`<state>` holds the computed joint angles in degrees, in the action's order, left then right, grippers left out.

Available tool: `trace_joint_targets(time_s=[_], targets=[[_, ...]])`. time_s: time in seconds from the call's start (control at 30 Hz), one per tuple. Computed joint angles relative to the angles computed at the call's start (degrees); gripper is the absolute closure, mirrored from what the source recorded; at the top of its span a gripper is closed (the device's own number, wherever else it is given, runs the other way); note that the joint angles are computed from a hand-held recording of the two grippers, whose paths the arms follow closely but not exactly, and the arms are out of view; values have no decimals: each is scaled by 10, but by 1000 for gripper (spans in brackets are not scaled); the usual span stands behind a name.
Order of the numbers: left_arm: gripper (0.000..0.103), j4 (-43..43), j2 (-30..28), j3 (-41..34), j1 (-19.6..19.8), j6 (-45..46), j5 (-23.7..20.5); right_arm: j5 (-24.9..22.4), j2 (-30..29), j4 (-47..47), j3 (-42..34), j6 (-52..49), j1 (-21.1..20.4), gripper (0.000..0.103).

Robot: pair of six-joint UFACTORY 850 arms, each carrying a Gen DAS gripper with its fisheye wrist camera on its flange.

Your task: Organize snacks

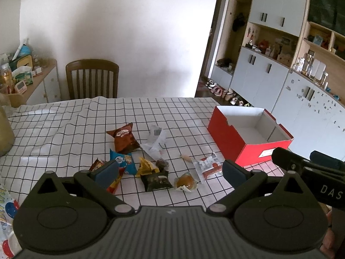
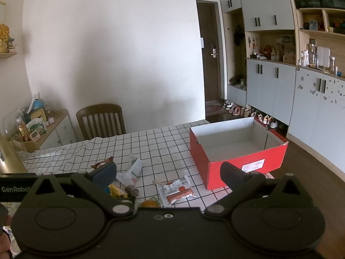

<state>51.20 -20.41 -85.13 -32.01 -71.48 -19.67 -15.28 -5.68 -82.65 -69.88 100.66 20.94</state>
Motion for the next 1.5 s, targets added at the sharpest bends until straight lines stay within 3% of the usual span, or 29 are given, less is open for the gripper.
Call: trace_joint_targets(time_s=[0.4, 0.73, 0.87, 0.97, 1.07, 1.2, 1.37, 1.5], targets=[[0, -52, -15, -13, 10, 30, -4, 24, -26, 34, -24, -45, -7, 0], [0, -108, -35, -31, 22, 71, -19, 39, -55, 178, -56, -196, -14, 0], [0, -172, -45, -39, 37, 119, -17, 33, -76, 311, -79, -318, -20, 0], [0, -228, -58, -46, 51, 161, -23, 17, -93, 393, -97, -386, -26, 0], [0, -210, -73, -54, 61, 160, -37, 0, -111, 475, -113, -452, -36, 0], [0, -300, -107, -88, 86, 272, -55, -27, -145, 552, -144, -514, -50, 0], [0, -380, -165, -160, 114, 363, -117, -85, -209, 622, -216, -561, -67, 1], [0, -414, -210, -226, 134, 344, -176, -153, -271, 672, -294, -575, -74, 6]])
